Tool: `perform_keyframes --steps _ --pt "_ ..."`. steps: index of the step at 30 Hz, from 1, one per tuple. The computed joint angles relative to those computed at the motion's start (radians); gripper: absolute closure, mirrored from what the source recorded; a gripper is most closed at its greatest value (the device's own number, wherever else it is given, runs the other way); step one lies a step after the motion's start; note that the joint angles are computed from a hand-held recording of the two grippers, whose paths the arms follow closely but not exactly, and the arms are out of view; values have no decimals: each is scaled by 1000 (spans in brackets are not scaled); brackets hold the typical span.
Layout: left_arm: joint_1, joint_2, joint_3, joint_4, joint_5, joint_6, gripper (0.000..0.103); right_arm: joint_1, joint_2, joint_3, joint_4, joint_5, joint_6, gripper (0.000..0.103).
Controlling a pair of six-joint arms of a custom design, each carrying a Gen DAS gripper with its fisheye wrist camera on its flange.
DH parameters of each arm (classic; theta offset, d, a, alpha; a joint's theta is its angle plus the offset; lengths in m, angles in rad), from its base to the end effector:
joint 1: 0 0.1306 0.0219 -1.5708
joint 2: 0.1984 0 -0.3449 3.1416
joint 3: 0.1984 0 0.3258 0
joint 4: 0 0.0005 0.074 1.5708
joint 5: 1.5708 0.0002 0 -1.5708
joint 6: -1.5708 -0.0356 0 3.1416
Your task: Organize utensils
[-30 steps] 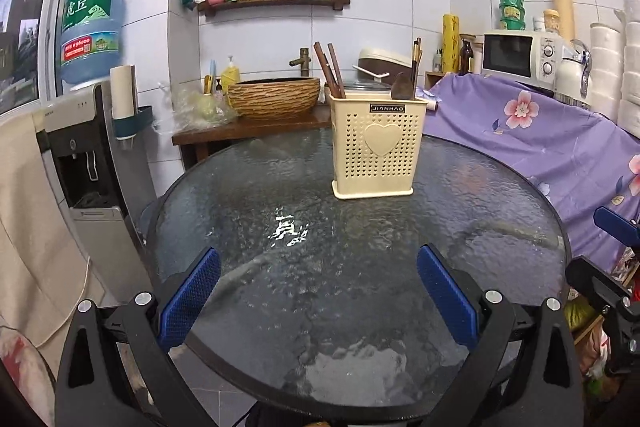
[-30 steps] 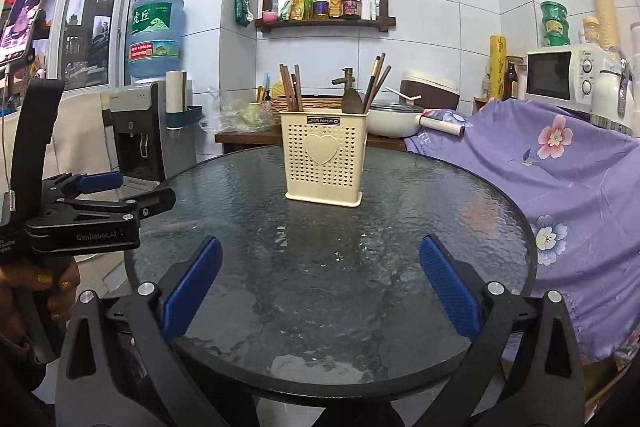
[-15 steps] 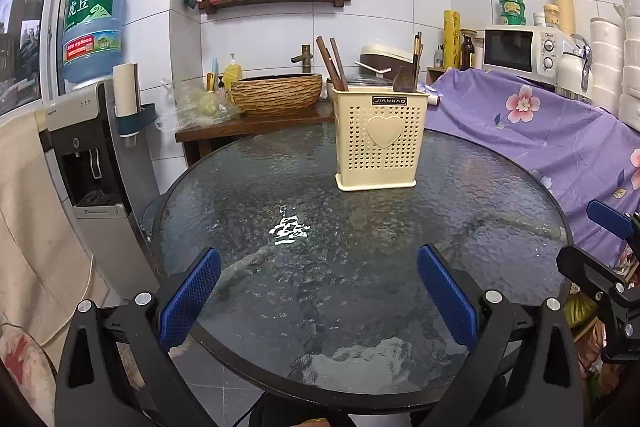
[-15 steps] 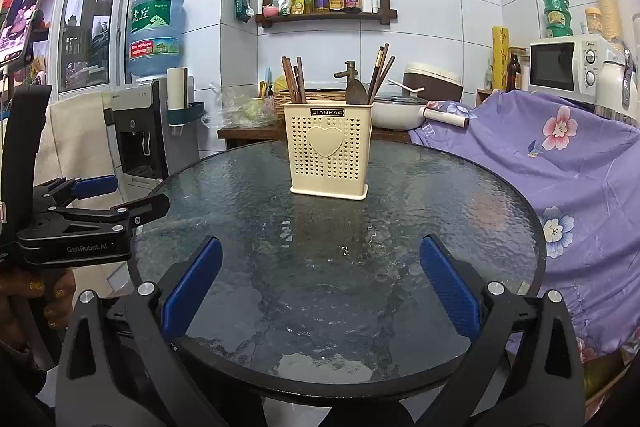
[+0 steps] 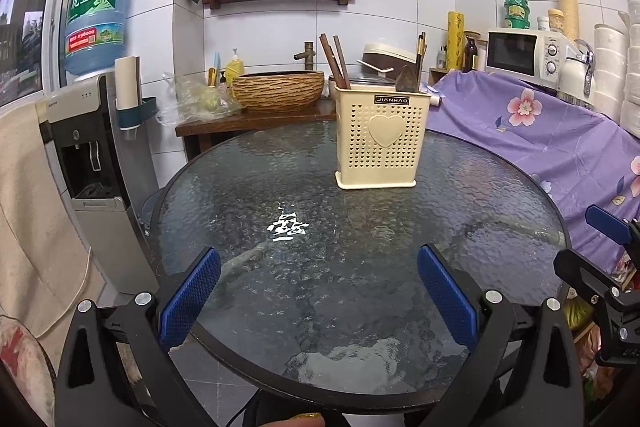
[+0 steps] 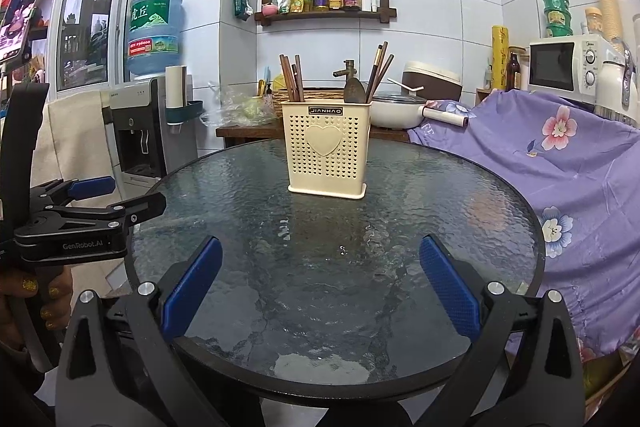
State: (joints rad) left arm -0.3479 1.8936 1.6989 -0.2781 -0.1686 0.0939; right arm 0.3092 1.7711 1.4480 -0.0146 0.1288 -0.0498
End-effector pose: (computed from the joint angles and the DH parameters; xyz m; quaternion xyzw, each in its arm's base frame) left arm 0.5756 -0.2029 0.3168 0.0641 0.8487 -0.0439 0.5231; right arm 0.5424 0.1679 0.3086 -0.0684 0.8122 0.0514 0.5771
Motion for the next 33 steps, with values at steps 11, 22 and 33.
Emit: perform_keyframes --steps 11,22,33 --pt "-1 11 24 -27 16 -3 6 -6 3 8 -10 -15 -1 6" --pt "-4 18 32 -38 8 -7 6 -4 3 13 -21 -12 -1 6" --pt "-10 20 33 -43 13 -15 6 -5 7 21 -31 -15 -6 6"
